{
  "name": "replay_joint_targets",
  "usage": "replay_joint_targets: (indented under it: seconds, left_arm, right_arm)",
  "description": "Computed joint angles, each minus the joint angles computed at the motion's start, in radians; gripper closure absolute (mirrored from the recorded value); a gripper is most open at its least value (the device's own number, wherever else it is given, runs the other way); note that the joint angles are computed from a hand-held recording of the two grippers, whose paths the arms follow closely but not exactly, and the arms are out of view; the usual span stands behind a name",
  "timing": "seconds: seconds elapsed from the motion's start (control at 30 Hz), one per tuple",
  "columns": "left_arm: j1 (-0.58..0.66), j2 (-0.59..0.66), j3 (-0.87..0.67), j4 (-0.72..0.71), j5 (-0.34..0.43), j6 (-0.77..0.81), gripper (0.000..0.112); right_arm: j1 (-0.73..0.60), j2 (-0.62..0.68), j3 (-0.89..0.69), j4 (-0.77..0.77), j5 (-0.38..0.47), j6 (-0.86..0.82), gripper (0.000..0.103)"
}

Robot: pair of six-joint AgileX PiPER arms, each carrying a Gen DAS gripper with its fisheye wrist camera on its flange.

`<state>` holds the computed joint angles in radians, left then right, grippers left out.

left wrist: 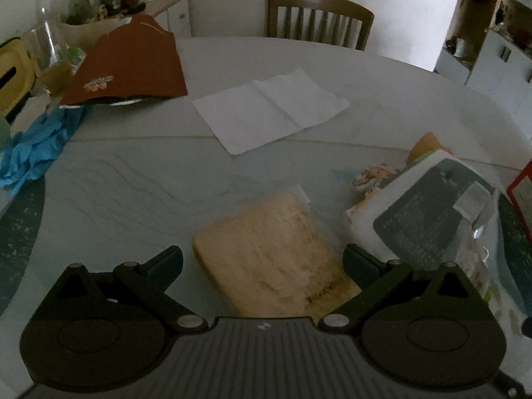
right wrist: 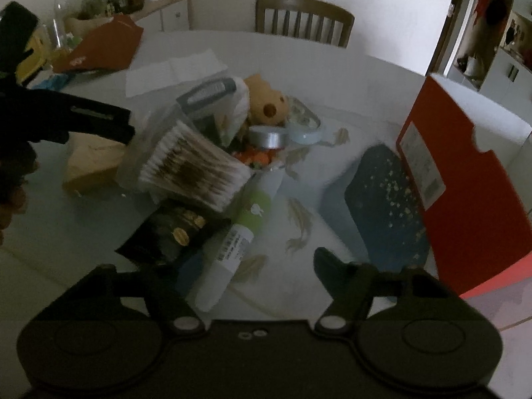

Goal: Organize objects
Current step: 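Grasp the bread bag with the left tool while the right tool grasps the green-capped tube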

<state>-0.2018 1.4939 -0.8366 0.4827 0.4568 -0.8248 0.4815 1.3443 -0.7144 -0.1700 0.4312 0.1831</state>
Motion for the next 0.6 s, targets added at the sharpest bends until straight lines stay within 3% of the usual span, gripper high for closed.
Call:
replay_joint_targets:
  seconds: [0.23, 0.4, 0.47, 0.6]
  left_arm:
    - [0.093, -0.031, 0.054, -0.266, -0.077, 0.226, 0.009]
    - [0.1, -0.039, 0.057, -0.294, -0.069, 0.271, 0.009]
    - [0.1, -0.043, 0.058, -0.304, -0.065, 0.289, 0.011]
    - [0.119, -0.069, 0.076, -0.43, -0.083, 0.432, 0.027]
  right_arm:
    - [-0.005, 0.057, -0.022, 0.004, -0.01, 0.007, 0.042]
    - [-0.028, 0.085, -0.052, 0.092, -0.006, -0.059, 0.047]
    - [-0.033, 0.089, -0.062, 0.105, 0.001, -0.059, 0.052]
    - [-0.035, 0.089, -0.072, 0.106, 0.011, -0.056, 0.076]
